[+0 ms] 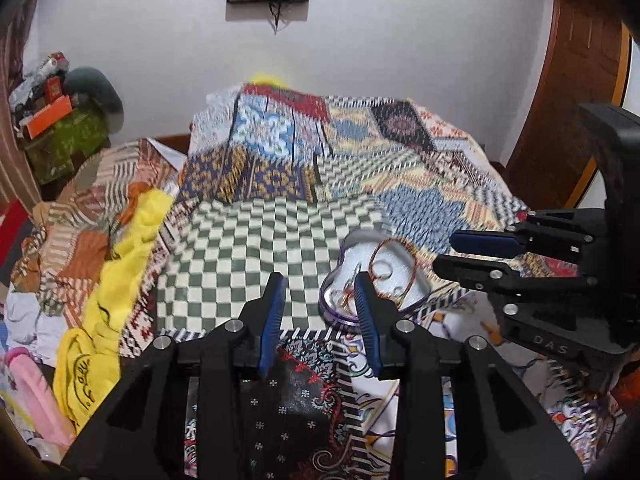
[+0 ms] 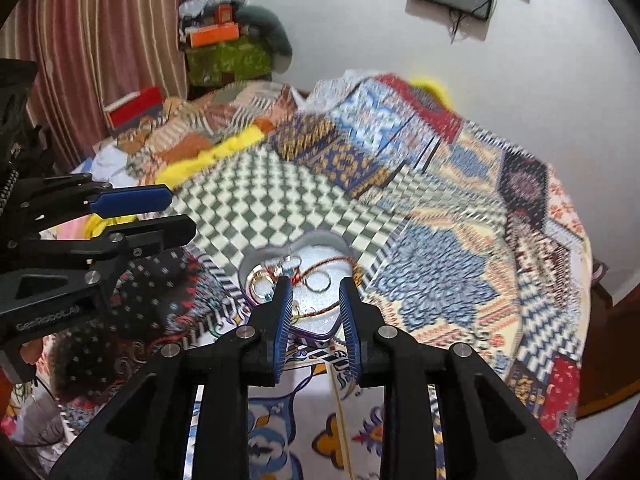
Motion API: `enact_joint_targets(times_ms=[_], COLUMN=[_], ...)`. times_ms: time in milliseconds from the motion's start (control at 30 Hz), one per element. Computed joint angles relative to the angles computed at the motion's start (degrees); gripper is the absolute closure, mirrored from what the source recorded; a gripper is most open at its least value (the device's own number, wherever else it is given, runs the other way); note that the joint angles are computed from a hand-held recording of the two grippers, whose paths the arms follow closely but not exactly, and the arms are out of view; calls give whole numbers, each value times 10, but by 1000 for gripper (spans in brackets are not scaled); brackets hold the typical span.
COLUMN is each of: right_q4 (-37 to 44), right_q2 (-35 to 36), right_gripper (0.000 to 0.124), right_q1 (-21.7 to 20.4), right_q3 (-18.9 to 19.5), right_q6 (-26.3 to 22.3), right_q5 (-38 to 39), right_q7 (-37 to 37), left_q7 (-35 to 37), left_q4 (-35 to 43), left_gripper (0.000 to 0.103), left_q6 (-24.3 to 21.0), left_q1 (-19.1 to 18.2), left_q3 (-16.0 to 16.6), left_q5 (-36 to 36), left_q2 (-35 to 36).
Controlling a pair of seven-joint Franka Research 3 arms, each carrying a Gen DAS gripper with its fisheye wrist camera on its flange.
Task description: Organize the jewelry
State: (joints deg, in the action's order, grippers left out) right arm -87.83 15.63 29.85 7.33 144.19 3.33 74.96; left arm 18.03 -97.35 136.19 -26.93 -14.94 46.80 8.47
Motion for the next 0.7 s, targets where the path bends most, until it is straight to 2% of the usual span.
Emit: enact_joint_targets(times_ms=[167,300,433,533,633,700], right_q4=[-59,-123,-187,-234,-275,-303], right_q2=[-69,-145,-217,-270,-307,-333], right_gripper=[102,102,102,102,102,95], right_q1=[-7,-17,-16,0,-4,-33], right_q3=[6,16,23,20,37,67], right_q6=[60,136,216,282,347,384], right_q5=[21,66,135,184,181,160], right_q7=[4,1,-22,-43,-26,9], left_q7=[-29,-59,-104,-129,-158,-172], left_q4=[20,29,37,40,40,37], left_gripper=[68,67,61,57,50,46], left_q6=[-34,-59,-101,-131,-167,-186], left_q1=[-19,-31,-49,-60,-73,-78], left_q3=[-8,-22,-49,-72,-94,-106], left_q5=[62,118,206,262,312,332], left_q2=[-23,-46,-76,-90,-103,-110])
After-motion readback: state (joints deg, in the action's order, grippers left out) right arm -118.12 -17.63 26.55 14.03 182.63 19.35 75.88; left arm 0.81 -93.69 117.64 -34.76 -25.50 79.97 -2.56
